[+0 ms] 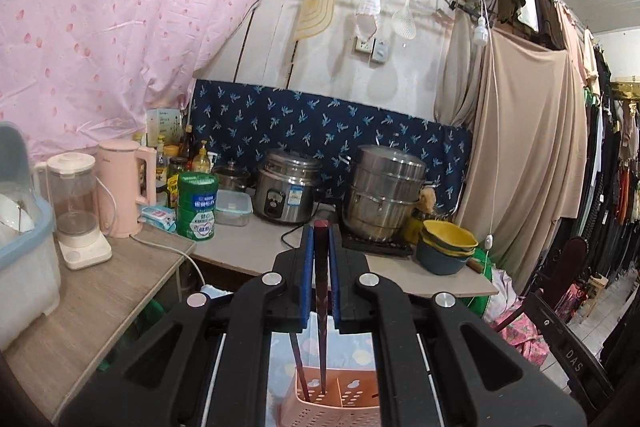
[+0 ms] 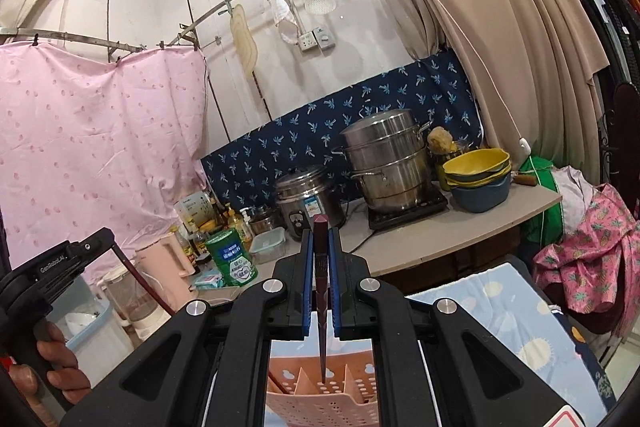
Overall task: Organize utensils
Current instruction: 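Lower both chopsticks into the basket and open both tools, then move both tools back down toward the remaining chopsticks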
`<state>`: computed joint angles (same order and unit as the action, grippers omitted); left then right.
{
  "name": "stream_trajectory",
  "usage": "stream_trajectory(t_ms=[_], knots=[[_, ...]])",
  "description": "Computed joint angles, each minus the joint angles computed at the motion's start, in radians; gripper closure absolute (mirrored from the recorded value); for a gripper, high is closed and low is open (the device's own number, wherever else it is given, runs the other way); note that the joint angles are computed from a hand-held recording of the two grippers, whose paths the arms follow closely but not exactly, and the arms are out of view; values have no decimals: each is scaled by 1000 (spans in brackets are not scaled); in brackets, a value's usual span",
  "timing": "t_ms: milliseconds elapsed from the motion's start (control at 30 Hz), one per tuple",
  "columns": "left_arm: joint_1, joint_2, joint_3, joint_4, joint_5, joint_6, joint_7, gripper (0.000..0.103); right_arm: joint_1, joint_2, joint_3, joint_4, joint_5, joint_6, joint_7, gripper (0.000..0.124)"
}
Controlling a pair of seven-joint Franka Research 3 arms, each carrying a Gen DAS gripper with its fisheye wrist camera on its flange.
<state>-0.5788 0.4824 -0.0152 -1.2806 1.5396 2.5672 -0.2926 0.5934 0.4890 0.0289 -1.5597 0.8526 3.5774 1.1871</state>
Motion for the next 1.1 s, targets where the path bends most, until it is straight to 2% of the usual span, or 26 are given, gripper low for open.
stream_trajectory(t_ms=[167,300,500,567,600,633,667,700,733,967,1100], knots=[[12,77,2,45,-97,26,82,96,44,51,-69,39,47,-86,-12,117],[8,117,18,60,-178,46,142,96,117,81,-173,48,67,-153,17,117],[-2,123,44,48,-232,69,166,95,186,101,-271,38,38,-204,95,117],[-4,115,51,31,-233,85,155,94,203,104,-291,28,22,-196,122,115],[-8,111,54,25,-233,81,150,90,220,103,-311,21,18,-195,134,113],[-11,103,57,14,-229,80,142,77,233,101,-328,13,12,-194,146,109],[-14,96,58,4,-225,74,133,70,235,97,-330,4,2,-190,157,108],[-16,90,59,-4,-220,67,123,56,231,90,-324,-7,-10,-183,169,107],[-16,80,60,-19,-207,73,104,52,242,86,-337,-16,-15,-182,181,104],[4,15,21,-115,-194,62,95,52,213,17,-274,-113,-42,-123,180,98],[21,-33,-14,-192,-202,60,103,52,148,-39,-170,-193,-46,-81,156,97]])
